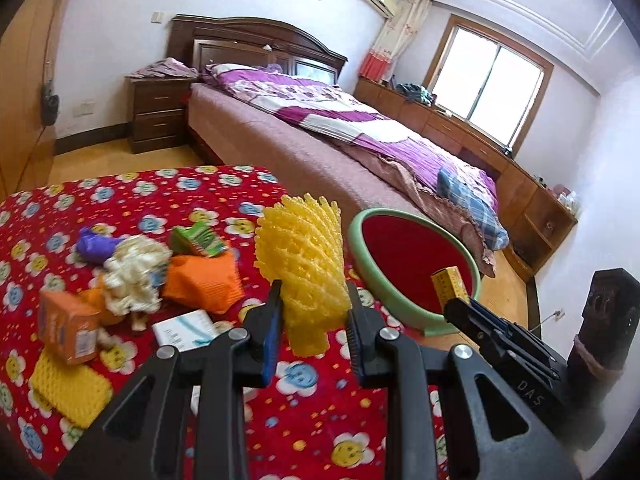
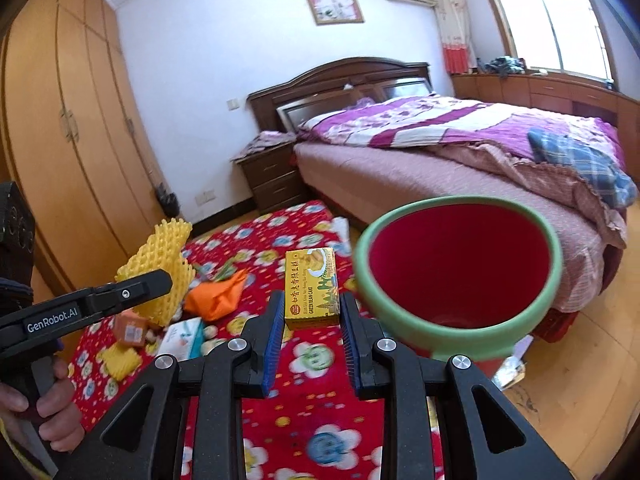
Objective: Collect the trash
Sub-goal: 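Lift and carry the foam net and yellow box over the green-rimmed bucket, then open both grippers to drop the foam net and yellow box into the bucket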
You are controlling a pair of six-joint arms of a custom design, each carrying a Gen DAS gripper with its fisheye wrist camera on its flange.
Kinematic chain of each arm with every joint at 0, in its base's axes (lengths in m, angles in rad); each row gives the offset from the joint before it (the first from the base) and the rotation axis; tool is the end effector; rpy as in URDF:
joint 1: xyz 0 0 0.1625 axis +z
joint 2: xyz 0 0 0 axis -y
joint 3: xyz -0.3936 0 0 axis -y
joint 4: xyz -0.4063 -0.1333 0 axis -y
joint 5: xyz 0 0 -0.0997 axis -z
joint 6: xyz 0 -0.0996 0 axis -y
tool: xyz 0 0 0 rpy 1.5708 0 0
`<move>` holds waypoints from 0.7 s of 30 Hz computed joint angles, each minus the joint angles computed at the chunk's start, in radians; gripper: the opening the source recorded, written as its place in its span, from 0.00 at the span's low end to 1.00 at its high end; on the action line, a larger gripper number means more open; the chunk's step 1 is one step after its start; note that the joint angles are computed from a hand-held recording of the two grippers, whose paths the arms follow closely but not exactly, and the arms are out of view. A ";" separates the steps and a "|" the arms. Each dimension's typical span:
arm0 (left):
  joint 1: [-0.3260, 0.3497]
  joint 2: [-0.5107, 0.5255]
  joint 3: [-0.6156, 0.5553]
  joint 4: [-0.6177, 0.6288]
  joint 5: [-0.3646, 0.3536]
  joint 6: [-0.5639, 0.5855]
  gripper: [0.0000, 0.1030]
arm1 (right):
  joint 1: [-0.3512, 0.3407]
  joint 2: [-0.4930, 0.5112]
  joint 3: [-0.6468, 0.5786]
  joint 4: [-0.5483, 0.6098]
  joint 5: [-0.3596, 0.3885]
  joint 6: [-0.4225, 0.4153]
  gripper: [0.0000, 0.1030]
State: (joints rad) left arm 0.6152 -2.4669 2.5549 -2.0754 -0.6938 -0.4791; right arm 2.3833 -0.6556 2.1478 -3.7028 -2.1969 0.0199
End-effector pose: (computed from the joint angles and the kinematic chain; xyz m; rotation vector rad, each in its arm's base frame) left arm -0.0539 -0.2951 0.3548 0.3478 2.4776 -1.1641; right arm 0.3943 -0.2702 -0.0078 0.7464 -2.5060 1.1280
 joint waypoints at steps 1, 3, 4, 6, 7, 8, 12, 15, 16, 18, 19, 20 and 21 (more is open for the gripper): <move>0.013 0.031 -0.003 -0.039 -0.012 0.019 0.27 | -0.006 -0.006 0.007 -0.010 -0.006 -0.001 0.27; 0.041 0.104 -0.008 -0.128 -0.038 0.062 0.27 | -0.022 -0.017 0.023 -0.036 -0.018 -0.001 0.27; 0.052 0.134 -0.011 -0.161 -0.048 0.079 0.27 | -0.029 -0.022 0.029 -0.045 -0.023 -0.001 0.27; 0.074 0.204 -0.019 -0.235 -0.071 0.113 0.27 | -0.045 -0.031 0.041 -0.059 -0.029 0.004 0.27; 0.084 0.232 -0.023 -0.265 -0.082 0.127 0.27 | -0.056 -0.038 0.050 -0.069 -0.030 0.006 0.27; 0.093 0.265 -0.027 -0.299 -0.095 0.143 0.27 | -0.067 -0.044 0.059 -0.079 -0.032 0.007 0.27; 0.122 0.398 -0.042 -0.422 -0.133 0.198 0.27 | -0.105 -0.064 0.078 -0.098 -0.037 0.007 0.27; 0.145 0.490 -0.059 -0.488 -0.166 0.227 0.27 | -0.133 -0.075 0.090 -0.116 -0.043 0.003 0.27; 0.152 0.515 -0.064 -0.504 -0.174 0.235 0.27 | -0.143 -0.079 0.094 -0.121 -0.046 0.004 0.27; 0.170 0.583 -0.078 -0.549 -0.193 0.258 0.27 | -0.158 -0.084 0.099 -0.128 -0.048 0.002 0.27; 0.178 0.610 -0.086 -0.568 -0.200 0.267 0.27 | -0.166 -0.084 0.103 -0.133 -0.052 0.002 0.27; 0.187 0.641 -0.095 -0.587 -0.209 0.277 0.27 | -0.174 -0.086 0.106 -0.138 -0.052 -0.001 0.27; 0.197 0.670 -0.103 -0.602 -0.217 0.287 0.27 | -0.182 -0.088 0.107 -0.139 -0.053 -0.005 0.27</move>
